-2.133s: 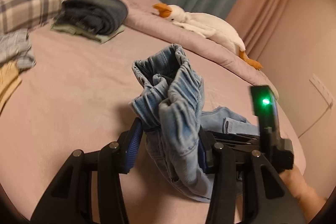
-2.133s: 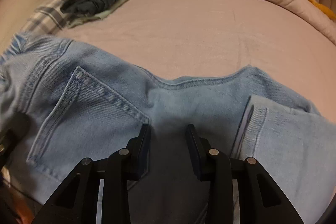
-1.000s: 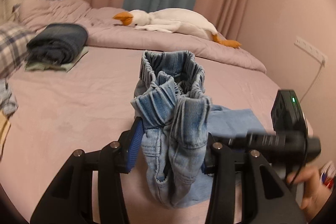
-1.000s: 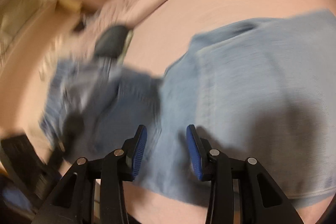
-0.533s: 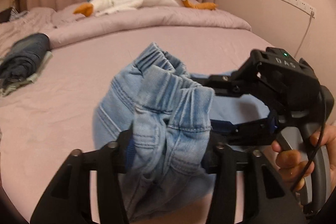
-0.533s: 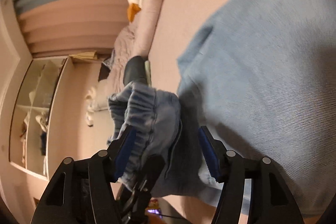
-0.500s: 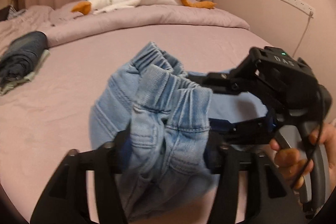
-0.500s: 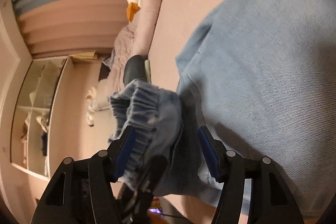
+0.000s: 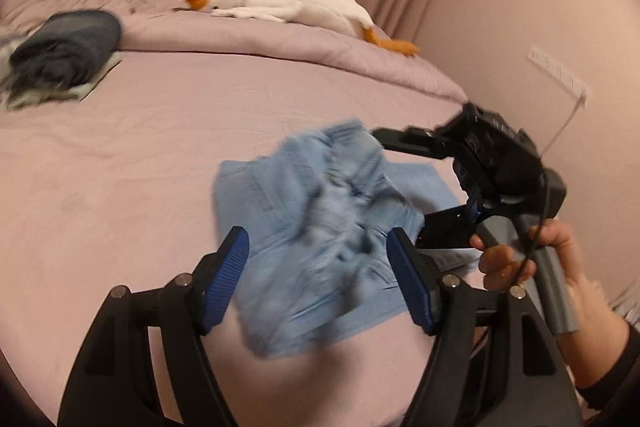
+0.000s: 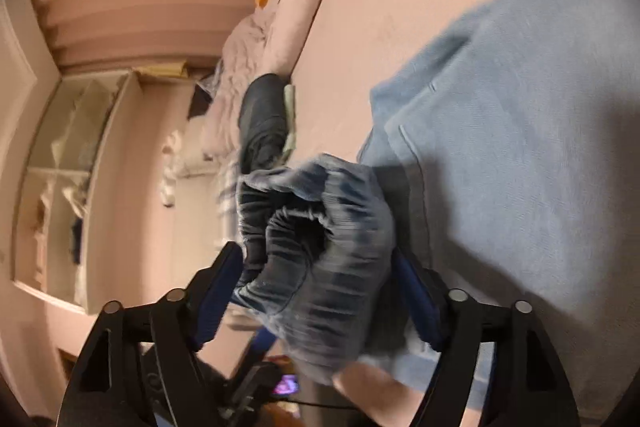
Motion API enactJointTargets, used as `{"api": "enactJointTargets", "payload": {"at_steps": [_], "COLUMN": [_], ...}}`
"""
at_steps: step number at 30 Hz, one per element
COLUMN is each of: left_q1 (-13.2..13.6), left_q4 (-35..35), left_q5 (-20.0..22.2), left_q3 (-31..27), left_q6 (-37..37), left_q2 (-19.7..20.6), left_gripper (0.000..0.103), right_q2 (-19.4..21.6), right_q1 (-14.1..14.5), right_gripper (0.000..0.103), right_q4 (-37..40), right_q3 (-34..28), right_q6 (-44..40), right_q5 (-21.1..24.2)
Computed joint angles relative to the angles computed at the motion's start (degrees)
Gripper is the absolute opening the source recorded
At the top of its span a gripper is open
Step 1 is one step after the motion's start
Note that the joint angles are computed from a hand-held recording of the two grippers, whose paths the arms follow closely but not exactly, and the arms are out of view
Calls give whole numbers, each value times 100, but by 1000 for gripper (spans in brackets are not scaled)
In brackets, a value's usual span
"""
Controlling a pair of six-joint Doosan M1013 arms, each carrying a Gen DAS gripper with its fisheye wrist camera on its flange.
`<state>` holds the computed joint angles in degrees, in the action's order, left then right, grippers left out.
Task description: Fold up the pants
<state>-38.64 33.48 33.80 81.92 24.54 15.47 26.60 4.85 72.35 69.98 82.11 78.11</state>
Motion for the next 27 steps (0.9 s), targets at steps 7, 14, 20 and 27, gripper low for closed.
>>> {"api": "enactJointTargets", "payload": {"at_steps": [7, 14, 20, 27], "left_q1": [105, 140, 185, 200], "left_q4": [367, 290, 177, 170], "left_q5": [499, 612, 497, 473], "left_q3": [350, 435, 370, 451], "left_q6": [-1132, -1319, -1173, -1269], "left_q2": [-209, -216, -137, -173], "left_gripper": [72, 72, 72, 72], "right_q2": [63, 54, 47, -44], "right_q1": [-2, -68, 182, 425], "right_gripper": [81, 81, 81, 41], "right_q4": [12, 353, -1209, -2217], "right_q3": [0, 149, -364, -534], "right_q6": [166, 179, 218, -224], "right_q5": [107, 177, 145, -244]}}
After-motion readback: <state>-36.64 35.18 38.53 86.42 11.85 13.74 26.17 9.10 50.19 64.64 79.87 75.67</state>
